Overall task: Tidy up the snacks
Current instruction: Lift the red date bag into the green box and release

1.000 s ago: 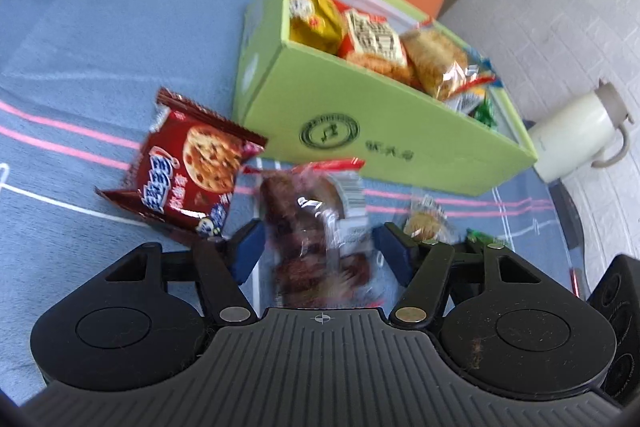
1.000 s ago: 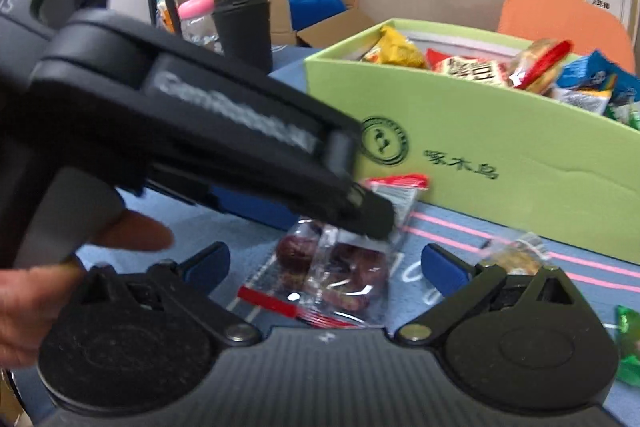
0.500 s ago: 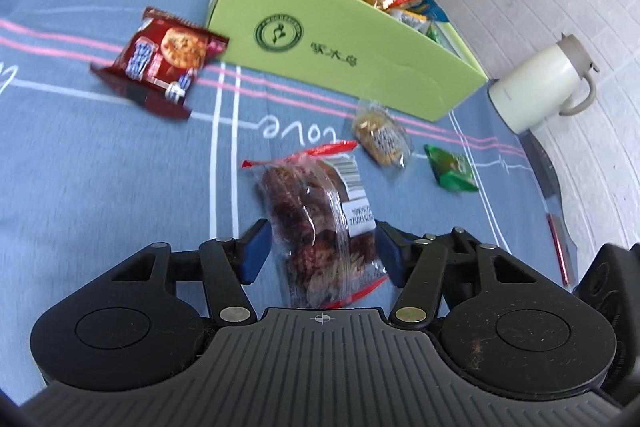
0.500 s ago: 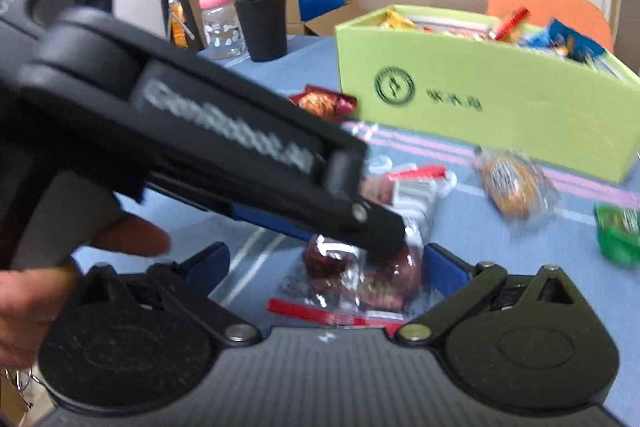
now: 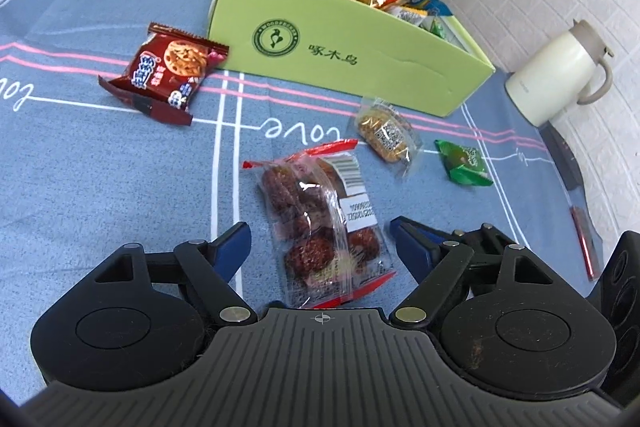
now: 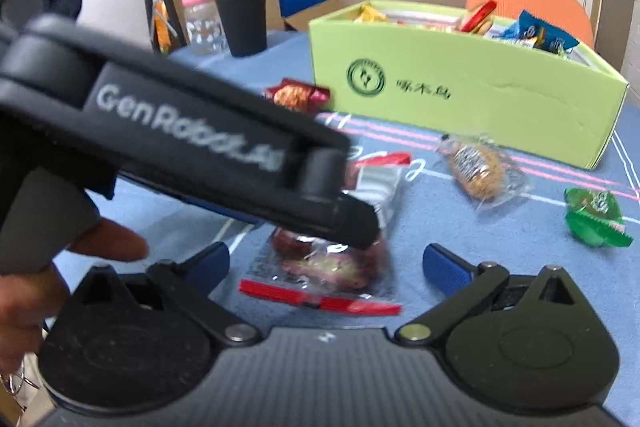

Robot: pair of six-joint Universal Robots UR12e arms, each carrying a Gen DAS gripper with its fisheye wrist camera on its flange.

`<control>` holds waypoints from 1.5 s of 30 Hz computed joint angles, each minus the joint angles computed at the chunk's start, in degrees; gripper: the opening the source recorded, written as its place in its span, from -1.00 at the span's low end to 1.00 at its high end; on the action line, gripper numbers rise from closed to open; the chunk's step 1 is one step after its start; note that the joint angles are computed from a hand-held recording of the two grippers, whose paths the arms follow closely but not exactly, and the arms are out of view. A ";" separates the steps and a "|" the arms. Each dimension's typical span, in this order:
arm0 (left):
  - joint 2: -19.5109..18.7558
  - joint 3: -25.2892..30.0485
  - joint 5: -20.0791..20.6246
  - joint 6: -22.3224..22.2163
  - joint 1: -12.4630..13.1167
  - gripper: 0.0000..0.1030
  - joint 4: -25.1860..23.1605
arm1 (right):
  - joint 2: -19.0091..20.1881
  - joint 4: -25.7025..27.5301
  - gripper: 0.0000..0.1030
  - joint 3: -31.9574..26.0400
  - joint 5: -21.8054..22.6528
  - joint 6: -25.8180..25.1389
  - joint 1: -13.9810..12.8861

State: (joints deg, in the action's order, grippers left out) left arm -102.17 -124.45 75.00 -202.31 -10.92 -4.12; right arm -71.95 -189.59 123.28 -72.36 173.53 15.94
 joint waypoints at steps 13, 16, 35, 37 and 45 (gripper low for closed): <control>-1.29 0.13 -0.62 1.41 0.27 -0.09 2.37 | 1.77 0.24 0.85 -1.75 -2.33 -5.74 1.21; -1.55 0.02 0.32 1.90 -0.22 -0.47 3.54 | 1.61 -2.38 0.31 -1.29 -4.18 -5.79 2.12; -5.32 15.47 3.30 4.20 1.95 -0.51 4.06 | 6.96 -4.07 0.35 -18.01 -1.80 -4.76 -0.71; -6.89 17.34 2.75 4.32 2.38 -0.51 2.39 | 8.13 -2.56 0.36 -19.44 -1.54 -5.04 -0.94; -10.17 19.39 4.50 3.35 3.20 -0.25 3.28 | 9.71 -3.46 0.63 -20.49 -3.31 -3.24 -1.09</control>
